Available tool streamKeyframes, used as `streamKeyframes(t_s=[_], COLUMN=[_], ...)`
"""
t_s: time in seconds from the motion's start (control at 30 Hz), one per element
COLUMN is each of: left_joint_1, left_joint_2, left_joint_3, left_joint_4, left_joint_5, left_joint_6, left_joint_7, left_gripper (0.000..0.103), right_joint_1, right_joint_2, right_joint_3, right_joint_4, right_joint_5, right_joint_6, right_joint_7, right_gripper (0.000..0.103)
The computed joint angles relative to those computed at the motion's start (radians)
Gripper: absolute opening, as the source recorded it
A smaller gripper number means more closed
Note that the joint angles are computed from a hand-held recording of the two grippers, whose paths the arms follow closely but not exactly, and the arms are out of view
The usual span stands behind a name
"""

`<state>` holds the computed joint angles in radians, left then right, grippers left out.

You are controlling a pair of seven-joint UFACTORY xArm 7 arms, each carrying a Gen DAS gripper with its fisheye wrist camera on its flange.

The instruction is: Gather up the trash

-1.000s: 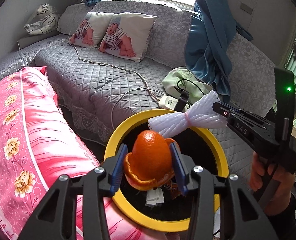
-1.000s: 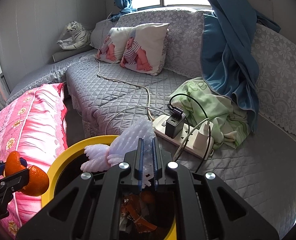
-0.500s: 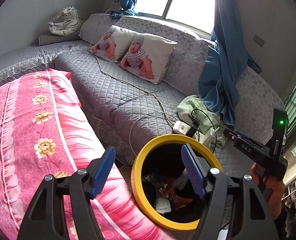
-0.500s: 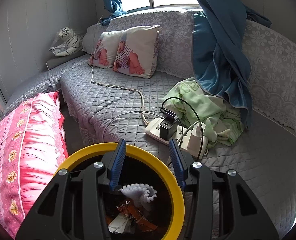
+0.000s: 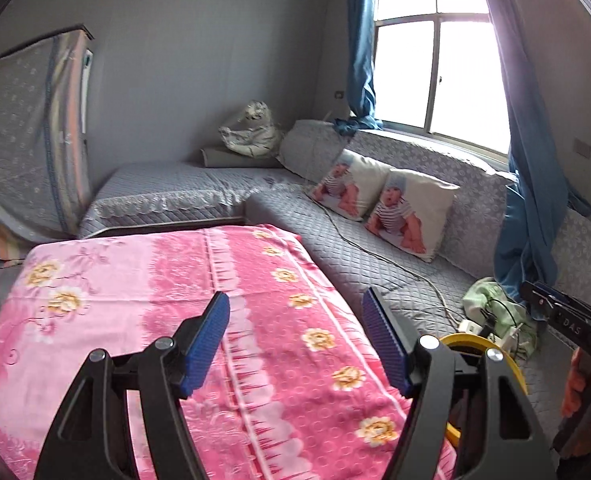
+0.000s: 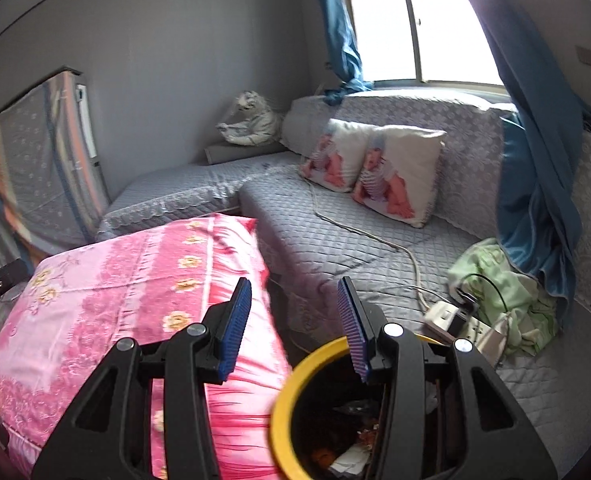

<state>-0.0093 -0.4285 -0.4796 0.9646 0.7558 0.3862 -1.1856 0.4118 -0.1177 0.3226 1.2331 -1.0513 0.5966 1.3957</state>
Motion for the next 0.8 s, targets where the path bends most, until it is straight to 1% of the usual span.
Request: streamKeyframes(t_s=[0.13,0.27,0.33,0.4,0.47,0.5,0.6,0.63,0.7,0.8], left_joint_1=[-0.005,-0.032,-0.037,-0.04,-0.042,-0.038,-0.022,-0.014,-0.007,0.015], left_joint_2=[-0.22,-0.425,-0.512,-0.582,-0.648,-0.673,-0.741,-0.759,-0.795,-0.844], left_joint_3=[0.013,0.026,0.019,0.006,-0.002,-0.011,-0.039,-0.047,-0.056,-0.075], left_joint_4=[-0.118,-0.236,-0.284,-0.317,-0.35,-0.363,-0.388,-0.394,-0.409,-0.427], left_joint_5=[-0.033,-0.124,-0.162,-0.201,-0.236,-0.251,-0.285,-0.292,-0.31,-0.331], left_joint_6=[0.138,0.236,0.275,0.309,0.32,0.319,0.333,0.337,0.336,0.335], left_joint_7=[0.017,0.062,0.07,0.077,0.078,0.075,0.079,0.079,0.077,0.061], left_gripper=[0.066,0.072,0.075,0.082,0.086,0.089,0.095,0.095,0.095,0.095], right_joint_1=[0.057,0.142,0.186,0.221,0.256,0.275,0.327,0.34,0.361,0.39], right_joint_2=[0.065,0.133,0.162,0.184,0.208,0.218,0.234,0.239,0.242,0.247], right_joint_3=[0.033,0.031,0.025,0.012,-0.002,-0.009,-0.032,-0.037,-0.044,-0.044], right_joint_4=[0.088,0.165,0.19,0.202,0.214,0.22,0.219,0.22,0.212,0.204], right_joint_5=[-0.053,-0.107,-0.147,-0.157,-0.155,-0.163,-0.216,-0.233,-0.272,-0.328], right_joint_6=[-0.039,-0.038,-0.027,-0.04,-0.048,-0.04,-0.015,-0.006,0.009,0.061], right_joint_7=[-0.005,0.009,0.031,0.047,0.053,0.064,0.13,0.151,0.198,0.247], right_gripper=[0.042,0.045,0.054,0.058,0.061,0.065,0.078,0.083,0.089,0.093])
